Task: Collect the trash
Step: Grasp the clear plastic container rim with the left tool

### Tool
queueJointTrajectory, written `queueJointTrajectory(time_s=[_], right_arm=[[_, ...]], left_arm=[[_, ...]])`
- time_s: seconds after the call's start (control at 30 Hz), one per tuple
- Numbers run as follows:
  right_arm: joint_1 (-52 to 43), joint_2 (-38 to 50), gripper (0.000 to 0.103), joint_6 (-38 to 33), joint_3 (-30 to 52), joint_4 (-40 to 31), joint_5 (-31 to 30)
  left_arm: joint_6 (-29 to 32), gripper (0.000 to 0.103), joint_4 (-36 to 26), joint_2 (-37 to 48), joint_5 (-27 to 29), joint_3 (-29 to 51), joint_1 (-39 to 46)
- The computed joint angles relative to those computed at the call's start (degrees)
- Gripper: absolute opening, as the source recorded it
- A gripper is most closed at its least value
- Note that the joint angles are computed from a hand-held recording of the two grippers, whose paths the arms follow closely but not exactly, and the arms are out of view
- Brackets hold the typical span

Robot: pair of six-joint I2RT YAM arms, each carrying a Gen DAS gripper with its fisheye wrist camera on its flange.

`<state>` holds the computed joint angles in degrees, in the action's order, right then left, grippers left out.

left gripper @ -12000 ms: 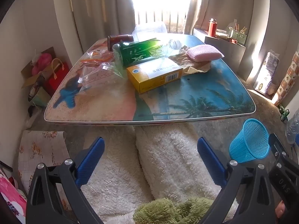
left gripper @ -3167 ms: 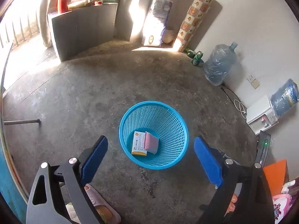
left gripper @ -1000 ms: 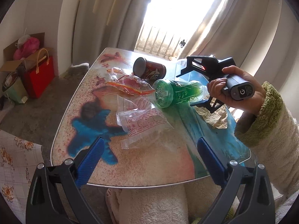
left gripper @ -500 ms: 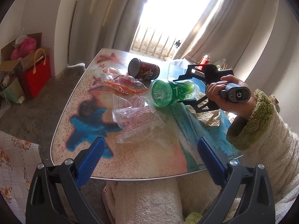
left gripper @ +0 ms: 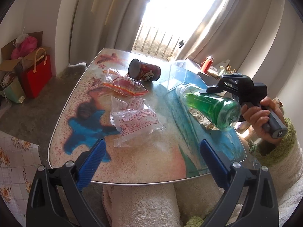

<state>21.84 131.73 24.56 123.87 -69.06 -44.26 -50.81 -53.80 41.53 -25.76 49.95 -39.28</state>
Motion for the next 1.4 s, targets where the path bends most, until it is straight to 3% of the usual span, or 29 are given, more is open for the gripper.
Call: queueJointTrajectory(time_s=[0.07, 0.17, 0.3, 0.47, 0.6, 0.67, 0.87, 1.0, 1.23, 1.4], right_arm=[[1.0, -3.1, 0.052, -5.6, -4.2, -0.5, 4.8], [3.2, -8.3, 0.053, -10.0, -12.5, 4.3, 12.4], [7.2, -8.8, 0.054, -14.3, -11.6, 5.4, 21.9], [8.7, -8.3, 0.061, -18.0, -10.2, 4.1, 25.2], [9.9, -6.6, 0.059, -18.1, -10.7, 7.2, 24.8], [9.3, -9.6, 0.058, -16.9, -15.6, 10.1, 22.5], [6.9, -14.4, 0.056, -15.1, -24.1, 17.0, 20.1], [4.7, -17.8, 0.056, -16.3, -28.8, 18.8, 19.0], [3.3, -20.2, 0.056, -16.9, -32.3, 21.1, 18.8], [2.1, -21.1, 0.056, -17.5, -33.3, 21.4, 17.8]], left_arm=[[0.4, 0.097, 0.3, 0.3, 0.9, -0.1, 0.9], [0.5, 0.097, 0.9, 0.9, 1.7, -0.1, 1.5], [0.4, 0.096, 1.4, 2.3, 2.1, 0.2, 1.7], [-1.5, 0.095, 0.1, 5.1, 0.2, 2.0, -0.5], [-2.1, 0.095, 0.2, 7.3, -0.5, 3.4, -0.9], [-0.9, 0.094, 0.6, 8.8, -0.1, 4.7, 0.1], [7.4, 0.089, 5.3, 14.9, 3.0, 10.1, 6.8], [13.5, 0.079, 11.2, 21.5, 6.5, 14.9, 12.4], [22.5, 0.056, 16.8, 38.6, 12.0, 30.2, 20.6], [32.3, 0.054, 10.6, 55.8, 14.4, 49.2, 23.6]])
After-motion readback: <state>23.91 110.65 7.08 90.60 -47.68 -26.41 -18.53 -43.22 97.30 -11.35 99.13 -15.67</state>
